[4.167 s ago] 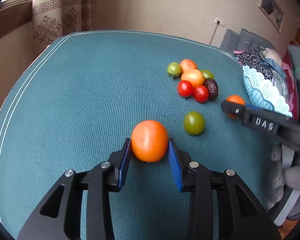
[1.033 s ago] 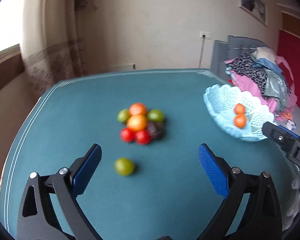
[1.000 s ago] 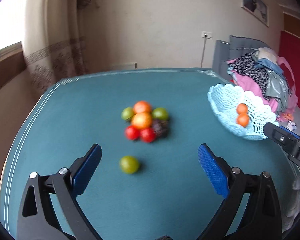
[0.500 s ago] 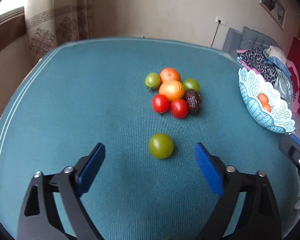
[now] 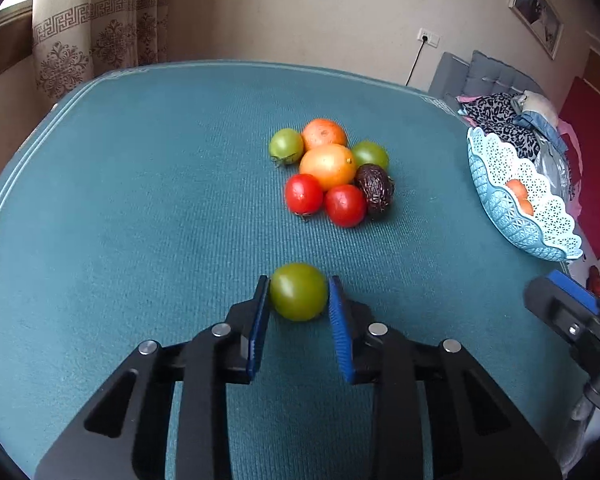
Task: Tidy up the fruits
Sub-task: 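Hold the green tomato in the left tool while the right tool grasps the dark brown fruit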
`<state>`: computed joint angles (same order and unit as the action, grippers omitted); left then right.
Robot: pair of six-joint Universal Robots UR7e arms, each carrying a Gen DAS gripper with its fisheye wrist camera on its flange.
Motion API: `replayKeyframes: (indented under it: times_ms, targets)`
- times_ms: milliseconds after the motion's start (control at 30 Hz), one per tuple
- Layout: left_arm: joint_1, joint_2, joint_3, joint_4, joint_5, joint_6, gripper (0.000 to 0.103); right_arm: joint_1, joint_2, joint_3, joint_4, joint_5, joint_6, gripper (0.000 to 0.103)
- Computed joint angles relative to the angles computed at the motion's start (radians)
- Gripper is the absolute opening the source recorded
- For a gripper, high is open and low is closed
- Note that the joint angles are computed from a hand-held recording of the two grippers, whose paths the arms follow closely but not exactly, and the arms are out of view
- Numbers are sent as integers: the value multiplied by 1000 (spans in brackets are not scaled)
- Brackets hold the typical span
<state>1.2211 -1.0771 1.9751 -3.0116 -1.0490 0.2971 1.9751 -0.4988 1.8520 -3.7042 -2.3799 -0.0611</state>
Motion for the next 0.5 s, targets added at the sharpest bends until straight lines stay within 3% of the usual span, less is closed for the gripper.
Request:
replayKeyframes:
  times_ms: [267,500]
  targets:
    - [-12,11,51,-222,71,52,30,-26,8,-72,126,89,1,72]
    - [-7,15,44,-258,98,36,30,-59,29,-186,248,199,9,72]
